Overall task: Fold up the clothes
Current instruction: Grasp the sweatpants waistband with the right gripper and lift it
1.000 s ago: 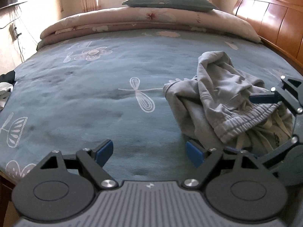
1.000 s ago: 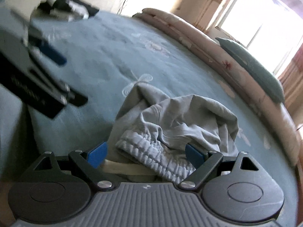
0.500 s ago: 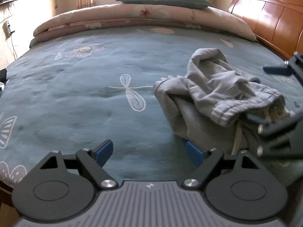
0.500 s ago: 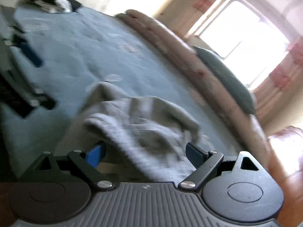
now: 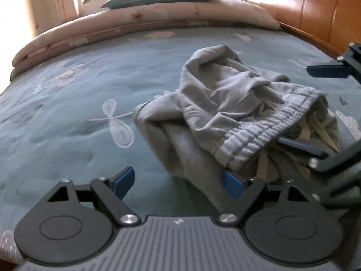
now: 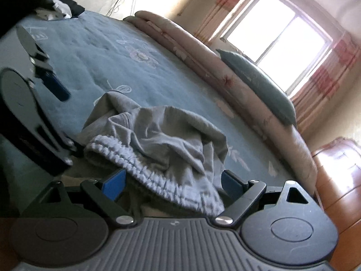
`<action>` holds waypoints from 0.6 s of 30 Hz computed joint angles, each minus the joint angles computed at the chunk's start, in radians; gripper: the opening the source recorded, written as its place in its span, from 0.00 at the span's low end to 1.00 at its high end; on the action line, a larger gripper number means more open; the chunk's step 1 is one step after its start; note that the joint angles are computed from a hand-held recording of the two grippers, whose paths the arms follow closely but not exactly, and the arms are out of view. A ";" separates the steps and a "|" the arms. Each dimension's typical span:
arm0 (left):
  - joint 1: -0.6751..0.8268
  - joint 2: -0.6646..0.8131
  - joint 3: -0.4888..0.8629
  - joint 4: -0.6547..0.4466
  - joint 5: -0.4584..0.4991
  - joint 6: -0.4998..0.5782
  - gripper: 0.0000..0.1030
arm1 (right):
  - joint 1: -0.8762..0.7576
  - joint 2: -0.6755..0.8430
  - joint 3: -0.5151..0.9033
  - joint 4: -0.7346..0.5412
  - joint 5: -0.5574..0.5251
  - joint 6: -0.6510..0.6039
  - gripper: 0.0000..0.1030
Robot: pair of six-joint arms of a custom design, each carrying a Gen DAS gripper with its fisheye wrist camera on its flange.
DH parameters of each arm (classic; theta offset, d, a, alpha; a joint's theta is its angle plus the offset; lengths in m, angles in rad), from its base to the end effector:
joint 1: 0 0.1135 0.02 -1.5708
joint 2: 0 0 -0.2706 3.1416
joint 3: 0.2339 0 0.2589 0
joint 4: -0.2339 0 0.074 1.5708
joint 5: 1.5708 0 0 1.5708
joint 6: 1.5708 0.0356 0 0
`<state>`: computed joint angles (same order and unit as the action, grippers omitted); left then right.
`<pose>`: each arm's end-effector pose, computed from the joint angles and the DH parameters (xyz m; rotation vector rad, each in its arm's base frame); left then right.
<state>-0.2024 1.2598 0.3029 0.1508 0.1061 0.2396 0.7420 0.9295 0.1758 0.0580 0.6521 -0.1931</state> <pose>0.2021 -0.0453 0.1209 0.5697 2.3044 -0.1082 0.1335 0.0931 0.1362 -0.6522 2.0315 -0.4187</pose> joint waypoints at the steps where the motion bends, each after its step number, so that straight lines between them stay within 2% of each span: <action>1: -0.008 0.010 0.004 0.006 -0.007 0.001 0.82 | -0.001 -0.026 -0.005 -0.024 -0.003 0.013 0.90; 6: 0.001 -0.019 0.010 -0.022 0.005 -0.007 0.82 | 0.013 -0.137 -0.027 -0.142 -0.009 0.079 0.90; 10: 0.006 -0.042 0.013 -0.047 0.005 -0.017 0.82 | 0.048 -0.183 -0.045 -0.176 0.006 0.113 0.90; 13: -0.006 -0.055 0.014 -0.068 -0.015 -0.025 0.82 | 0.094 -0.279 -0.066 -0.227 0.025 0.113 0.89; 17: -0.026 -0.078 0.006 -0.083 -0.041 -0.023 0.82 | 0.137 -0.347 -0.075 -0.267 0.061 0.060 0.79; 18: -0.027 -0.078 0.005 -0.082 -0.043 -0.023 0.82 | 0.141 -0.344 -0.074 -0.265 0.068 0.044 0.72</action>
